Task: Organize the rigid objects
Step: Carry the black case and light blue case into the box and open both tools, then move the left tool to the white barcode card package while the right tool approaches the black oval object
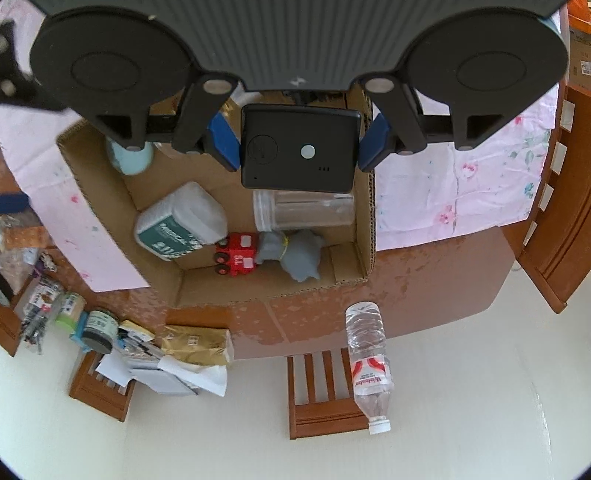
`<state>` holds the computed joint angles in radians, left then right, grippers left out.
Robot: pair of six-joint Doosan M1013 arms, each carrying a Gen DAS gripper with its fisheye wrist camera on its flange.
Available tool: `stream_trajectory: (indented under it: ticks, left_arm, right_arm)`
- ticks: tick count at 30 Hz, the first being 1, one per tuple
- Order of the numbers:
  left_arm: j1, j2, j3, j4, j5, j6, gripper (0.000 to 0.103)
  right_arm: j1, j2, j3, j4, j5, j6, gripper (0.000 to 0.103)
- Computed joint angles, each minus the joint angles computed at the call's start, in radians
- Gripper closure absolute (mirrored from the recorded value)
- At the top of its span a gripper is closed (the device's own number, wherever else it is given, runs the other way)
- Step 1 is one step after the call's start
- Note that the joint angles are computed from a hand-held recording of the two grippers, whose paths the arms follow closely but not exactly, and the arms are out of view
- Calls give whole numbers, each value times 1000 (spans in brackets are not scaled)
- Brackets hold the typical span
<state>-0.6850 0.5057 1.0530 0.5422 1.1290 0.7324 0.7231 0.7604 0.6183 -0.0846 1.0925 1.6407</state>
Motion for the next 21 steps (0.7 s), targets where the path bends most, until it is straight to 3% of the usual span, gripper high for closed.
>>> stream_trajectory:
  ticks: [6, 9, 10, 21]
  left_arm:
    - [12, 18, -17, -16, -3, 3, 32]
    - [12, 19, -18, -5, -10, -21, 10]
    - [9, 18, -17, 8, -11, -28, 7]
    - [-11, 8, -19, 65, 31, -61, 5]
  right_arm:
    - [3, -19, 41, -49, 2, 43, 0]
    - [2, -34, 65, -49, -9, 57, 0]
    - [2, -38, 71, -50, -12, 59, 0]
    - [2, -64, 117, -77, -31, 92, 0]
